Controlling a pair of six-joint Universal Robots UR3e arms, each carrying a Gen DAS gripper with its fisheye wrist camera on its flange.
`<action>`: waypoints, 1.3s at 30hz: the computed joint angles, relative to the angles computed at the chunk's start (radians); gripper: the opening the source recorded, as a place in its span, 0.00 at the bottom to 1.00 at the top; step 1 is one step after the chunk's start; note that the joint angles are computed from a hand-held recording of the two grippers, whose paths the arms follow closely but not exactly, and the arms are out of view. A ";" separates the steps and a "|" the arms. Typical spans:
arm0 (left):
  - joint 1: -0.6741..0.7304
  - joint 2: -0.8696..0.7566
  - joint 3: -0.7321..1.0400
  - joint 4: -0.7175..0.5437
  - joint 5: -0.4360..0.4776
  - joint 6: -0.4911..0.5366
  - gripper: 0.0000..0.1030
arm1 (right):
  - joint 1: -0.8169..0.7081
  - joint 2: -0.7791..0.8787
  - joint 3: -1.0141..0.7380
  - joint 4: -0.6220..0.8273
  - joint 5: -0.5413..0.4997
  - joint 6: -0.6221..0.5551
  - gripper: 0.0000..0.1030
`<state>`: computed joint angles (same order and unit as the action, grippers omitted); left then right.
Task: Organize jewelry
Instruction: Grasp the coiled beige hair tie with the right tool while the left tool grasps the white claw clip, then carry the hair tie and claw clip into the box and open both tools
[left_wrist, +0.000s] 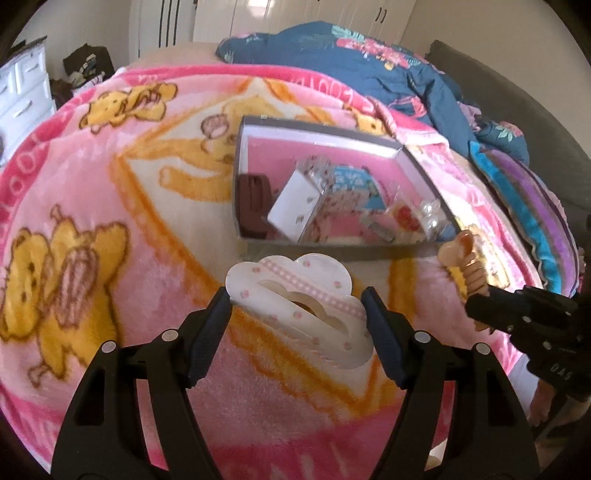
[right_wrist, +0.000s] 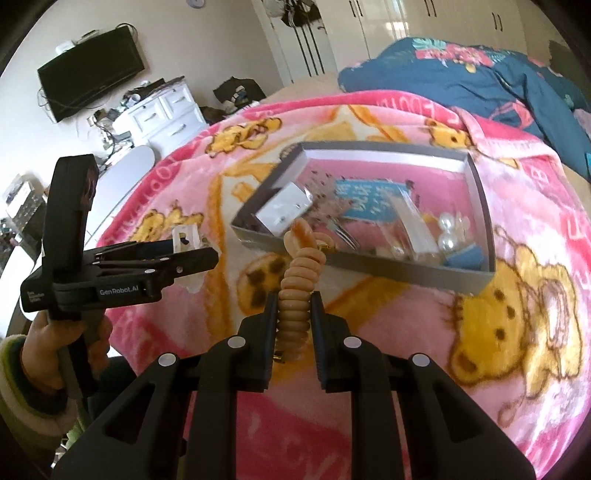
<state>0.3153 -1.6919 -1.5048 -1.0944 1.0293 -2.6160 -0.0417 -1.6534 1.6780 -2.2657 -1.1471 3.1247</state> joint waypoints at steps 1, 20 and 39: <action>0.000 0.001 0.010 -0.004 -0.003 -0.003 0.62 | 0.002 0.005 -0.010 -0.003 0.002 0.000 0.17; -0.135 -0.132 0.294 -0.023 0.016 -0.104 0.62 | -0.112 0.018 -0.115 -0.024 0.032 -0.014 0.17; -0.287 -0.393 0.604 -0.074 0.080 -0.177 0.62 | -0.299 0.074 -0.115 -0.059 0.045 -0.041 0.17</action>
<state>0.0286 -2.0848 -0.9006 -1.1688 1.1094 -2.7932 -0.3410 -1.5799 1.5631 -2.3243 -1.1023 3.0834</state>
